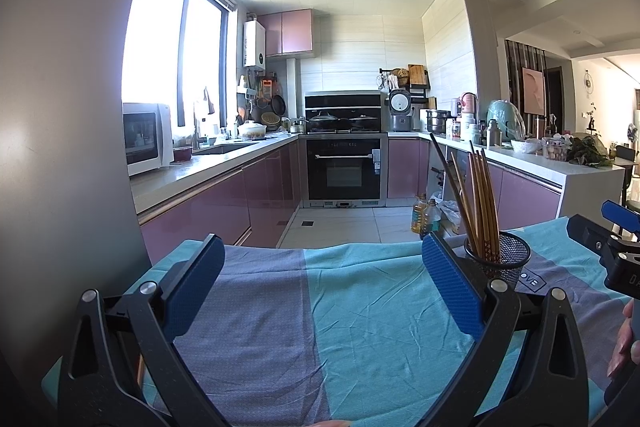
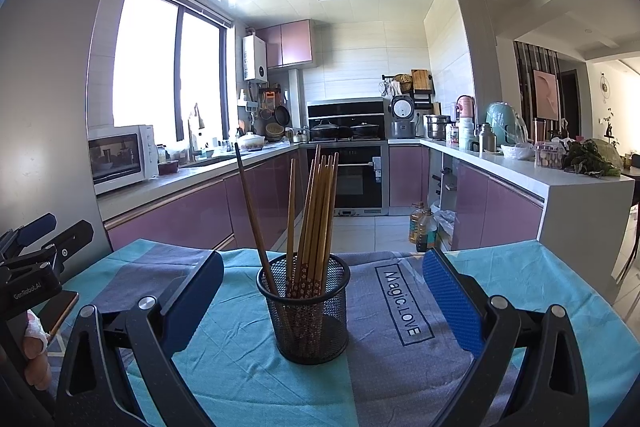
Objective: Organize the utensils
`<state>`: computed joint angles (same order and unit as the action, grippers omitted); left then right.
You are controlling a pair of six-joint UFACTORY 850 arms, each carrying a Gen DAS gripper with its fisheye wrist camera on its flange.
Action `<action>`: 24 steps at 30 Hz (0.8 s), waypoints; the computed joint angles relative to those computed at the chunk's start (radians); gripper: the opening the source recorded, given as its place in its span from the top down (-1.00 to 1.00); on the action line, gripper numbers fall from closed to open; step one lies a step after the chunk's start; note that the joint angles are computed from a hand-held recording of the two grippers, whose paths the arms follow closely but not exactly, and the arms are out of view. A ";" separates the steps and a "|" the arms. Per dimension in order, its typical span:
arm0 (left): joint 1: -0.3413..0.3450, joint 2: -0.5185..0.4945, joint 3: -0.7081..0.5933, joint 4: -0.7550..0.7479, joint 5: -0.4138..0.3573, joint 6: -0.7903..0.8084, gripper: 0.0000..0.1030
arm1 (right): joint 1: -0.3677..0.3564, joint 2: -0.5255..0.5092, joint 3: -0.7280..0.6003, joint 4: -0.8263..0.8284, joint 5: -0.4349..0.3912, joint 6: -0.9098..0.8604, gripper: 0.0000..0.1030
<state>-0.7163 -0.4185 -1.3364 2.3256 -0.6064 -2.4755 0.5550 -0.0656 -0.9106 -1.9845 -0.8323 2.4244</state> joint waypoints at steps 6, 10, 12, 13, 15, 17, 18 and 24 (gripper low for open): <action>0.000 -0.001 -0.002 -0.006 0.002 0.006 -0.89 | -0.001 0.003 0.004 -0.001 0.000 0.005 -0.87; 0.000 -0.001 -0.002 -0.004 0.001 0.006 -0.89 | -0.001 0.003 0.004 0.000 0.001 0.003 -0.87; 0.001 -0.001 -0.002 -0.004 0.004 0.005 -0.89 | -0.002 0.004 0.005 -0.002 0.003 0.005 -0.87; 0.001 0.000 -0.002 -0.005 0.005 0.005 -0.89 | -0.002 0.004 0.005 -0.001 0.002 0.004 -0.87; -0.002 -0.005 -0.007 -0.013 0.003 0.013 -0.89 | -0.002 0.004 0.005 0.001 0.003 0.003 -0.87; -0.001 -0.005 -0.007 -0.013 0.005 0.012 -0.89 | -0.004 0.003 0.005 -0.001 0.005 0.005 -0.87; -0.001 -0.005 -0.006 -0.013 0.005 0.011 -0.89 | -0.004 0.003 0.005 -0.002 0.006 0.006 -0.87; -0.003 -0.004 -0.001 -0.007 0.008 0.010 -0.89 | -0.006 0.000 0.003 -0.003 0.011 0.008 -0.87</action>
<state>-0.7192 -0.4222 -1.3379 2.3183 -0.5983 -2.4658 0.5488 -0.0652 -0.9073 -1.9879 -0.8214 2.4321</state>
